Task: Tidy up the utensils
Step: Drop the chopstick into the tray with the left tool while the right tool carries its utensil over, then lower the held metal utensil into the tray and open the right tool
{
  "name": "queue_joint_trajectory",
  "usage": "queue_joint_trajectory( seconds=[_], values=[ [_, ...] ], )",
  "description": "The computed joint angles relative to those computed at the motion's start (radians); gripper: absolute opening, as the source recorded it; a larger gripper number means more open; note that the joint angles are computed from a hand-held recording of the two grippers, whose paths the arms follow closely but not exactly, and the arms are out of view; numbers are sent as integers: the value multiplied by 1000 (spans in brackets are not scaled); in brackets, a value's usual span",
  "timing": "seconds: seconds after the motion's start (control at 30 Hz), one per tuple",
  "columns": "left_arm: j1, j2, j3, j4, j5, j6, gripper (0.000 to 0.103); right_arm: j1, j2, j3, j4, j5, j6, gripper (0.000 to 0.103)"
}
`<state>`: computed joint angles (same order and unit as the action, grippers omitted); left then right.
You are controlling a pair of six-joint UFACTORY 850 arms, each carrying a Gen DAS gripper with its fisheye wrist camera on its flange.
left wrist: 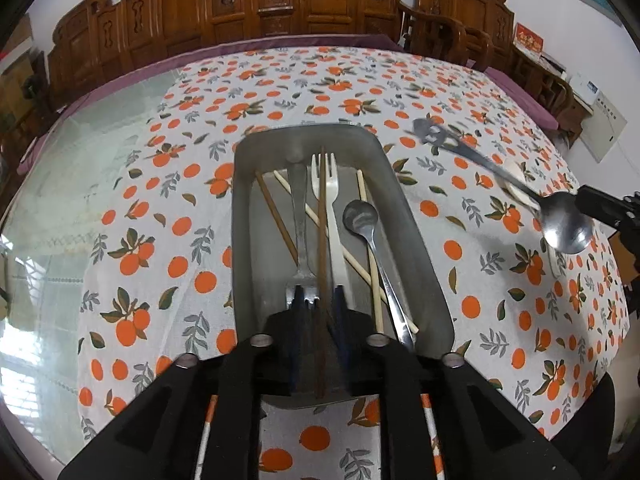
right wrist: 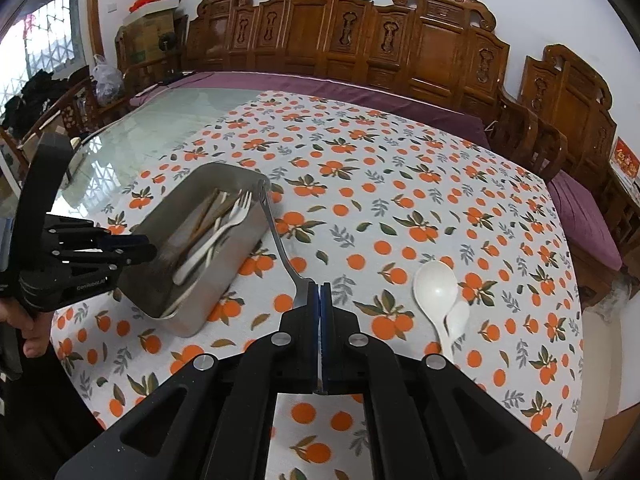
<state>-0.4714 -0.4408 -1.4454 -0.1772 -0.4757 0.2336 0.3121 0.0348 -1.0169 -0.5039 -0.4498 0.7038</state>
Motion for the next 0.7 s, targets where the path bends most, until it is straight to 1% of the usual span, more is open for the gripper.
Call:
queue_joint_trajectory(
  seconds=[0.03, 0.2, 0.33, 0.5, 0.7],
  values=[
    [2, 8, 6, -3, 9, 5, 21, 4, -6, -6, 0, 0, 1, 1],
    [19, 39, 23, -22, 29, 31, 23, 28, -45, -47, 11, 3, 2, 1],
    [35, 67, 39, -34, 44, 52, 28, 50, -82, -86, 18, 3, 3, 1],
    [57, 97, 56, -24, 60, 58, 28, 76, -138, -142, 29, -7, -6, 1],
    [85, 118, 70, -46, 67, 83, 28, 98, -202, -200, 26, -29, -10, 1]
  ],
)
